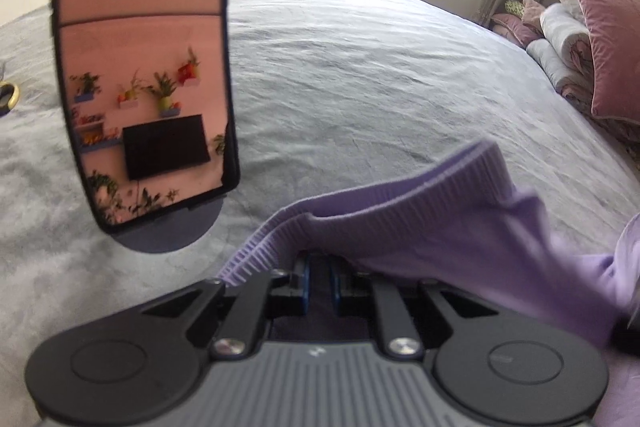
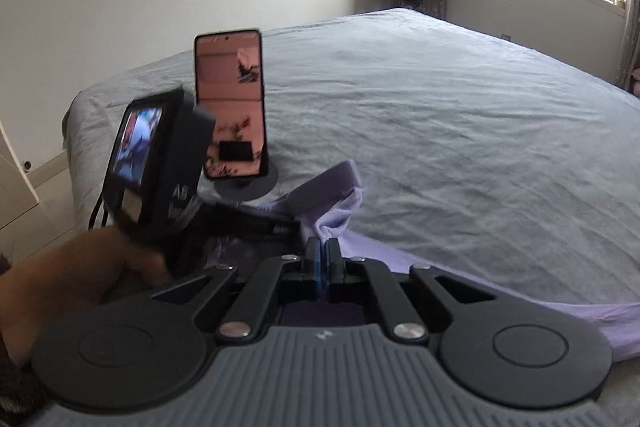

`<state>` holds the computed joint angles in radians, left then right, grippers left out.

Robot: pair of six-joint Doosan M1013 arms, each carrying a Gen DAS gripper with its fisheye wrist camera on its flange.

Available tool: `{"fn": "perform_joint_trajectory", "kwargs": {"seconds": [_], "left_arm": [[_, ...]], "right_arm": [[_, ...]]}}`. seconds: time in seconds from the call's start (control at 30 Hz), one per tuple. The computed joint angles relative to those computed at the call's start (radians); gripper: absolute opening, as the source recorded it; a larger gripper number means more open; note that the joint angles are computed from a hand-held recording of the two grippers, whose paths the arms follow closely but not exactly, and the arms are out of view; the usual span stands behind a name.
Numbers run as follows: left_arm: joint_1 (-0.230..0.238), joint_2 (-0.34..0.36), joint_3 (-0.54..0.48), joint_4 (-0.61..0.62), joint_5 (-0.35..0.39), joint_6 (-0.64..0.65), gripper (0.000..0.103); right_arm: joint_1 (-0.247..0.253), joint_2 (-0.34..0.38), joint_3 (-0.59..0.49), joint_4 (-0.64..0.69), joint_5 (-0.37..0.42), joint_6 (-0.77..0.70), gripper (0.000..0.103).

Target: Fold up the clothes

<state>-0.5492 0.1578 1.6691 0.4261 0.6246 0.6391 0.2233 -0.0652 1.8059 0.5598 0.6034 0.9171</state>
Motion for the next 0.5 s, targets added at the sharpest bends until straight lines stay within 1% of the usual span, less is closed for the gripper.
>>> {"fn": "perform_joint_trajectory", "kwargs": {"seconds": [0.07, 0.2, 0.23, 0.33, 0.37, 0.43, 0.5], "left_arm": [[0.008, -0.013, 0.012, -0.045, -0.015, 0.005, 0.012], [0.036, -0.050, 0.052, -0.213, -0.069, 0.083, 0.012], [0.045, -0.060, 0.065, -0.266, -0.086, 0.111, 0.012], [0.067, -0.085, 0.101, -0.416, -0.131, 0.204, 0.012], [0.073, -0.092, 0.111, -0.457, -0.142, 0.233, 0.012], [0.081, -0.105, 0.125, -0.502, -0.151, 0.268, 0.014], [0.086, -0.116, 0.137, -0.504, -0.165, 0.278, 0.015]], "right_arm": [[-0.001, -0.002, 0.032, 0.025, 0.007, -0.037, 0.003], [-0.001, 0.015, 0.078, 0.032, 0.015, -0.078, 0.003], [-0.006, 0.018, 0.090, 0.056, 0.009, -0.101, 0.004], [-0.032, 0.019, 0.113, 0.190, 0.004, -0.196, 0.007], [-0.042, 0.020, 0.117, 0.233, 0.012, -0.221, 0.013], [-0.060, 0.021, 0.111, 0.290, 0.045, -0.239, 0.015], [-0.073, 0.026, 0.100, 0.309, 0.069, -0.248, 0.015]]}}
